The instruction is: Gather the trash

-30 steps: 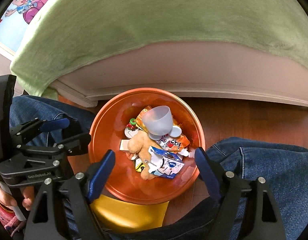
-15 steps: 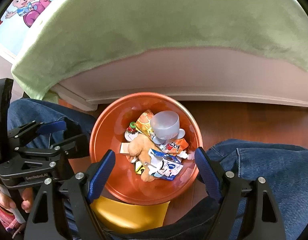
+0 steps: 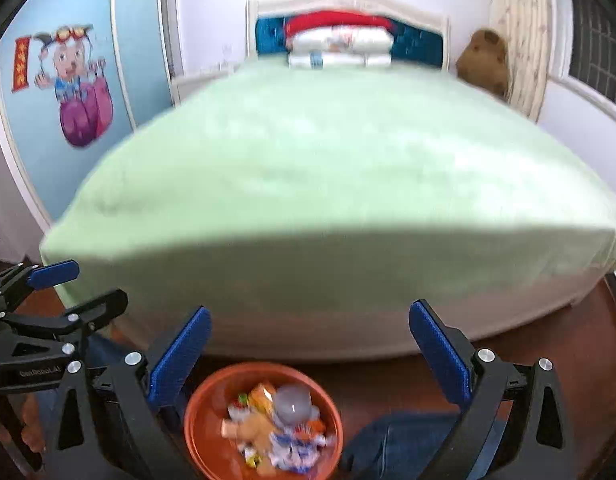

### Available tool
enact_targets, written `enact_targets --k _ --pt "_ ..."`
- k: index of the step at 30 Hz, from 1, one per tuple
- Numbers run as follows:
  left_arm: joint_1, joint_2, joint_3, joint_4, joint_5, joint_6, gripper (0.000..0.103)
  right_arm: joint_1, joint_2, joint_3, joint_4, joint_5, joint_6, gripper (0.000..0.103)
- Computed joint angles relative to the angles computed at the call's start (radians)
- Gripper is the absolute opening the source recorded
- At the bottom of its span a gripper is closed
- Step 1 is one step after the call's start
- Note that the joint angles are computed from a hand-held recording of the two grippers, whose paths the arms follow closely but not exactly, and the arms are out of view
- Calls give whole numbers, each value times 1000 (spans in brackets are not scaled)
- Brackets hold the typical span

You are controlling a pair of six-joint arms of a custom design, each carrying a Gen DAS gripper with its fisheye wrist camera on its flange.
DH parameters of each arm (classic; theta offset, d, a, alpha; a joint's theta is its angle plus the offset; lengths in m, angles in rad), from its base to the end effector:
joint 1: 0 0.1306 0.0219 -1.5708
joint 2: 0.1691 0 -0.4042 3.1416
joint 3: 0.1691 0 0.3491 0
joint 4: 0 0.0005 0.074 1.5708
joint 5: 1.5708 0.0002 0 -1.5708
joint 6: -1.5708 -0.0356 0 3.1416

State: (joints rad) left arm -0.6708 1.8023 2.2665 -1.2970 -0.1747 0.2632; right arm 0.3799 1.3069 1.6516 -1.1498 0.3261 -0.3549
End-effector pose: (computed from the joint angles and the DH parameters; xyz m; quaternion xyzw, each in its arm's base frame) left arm 0.4460 -0.3467 0.5783 0.1572 0.9163 -0.0891 0.3575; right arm 0.3636 0.1323 0.5732 0.0492 0.9160 -0.0081 0.3981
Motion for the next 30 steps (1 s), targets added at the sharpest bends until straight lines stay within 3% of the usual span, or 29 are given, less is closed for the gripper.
enact_targets --k 5,14,17,30 --pt "5 17 121 6 -70 2 91 8 5 79 47 35 29 97" --pt "11 51 254 -7 -108 28 91 36 17 176 99 87 58 97" --pt "13 76 326 -43 -120 19 91 44 18 192 113 94 63 97" --pt "11 93 390 -82 -146 18 91 79 23 227 136 140 90 98"
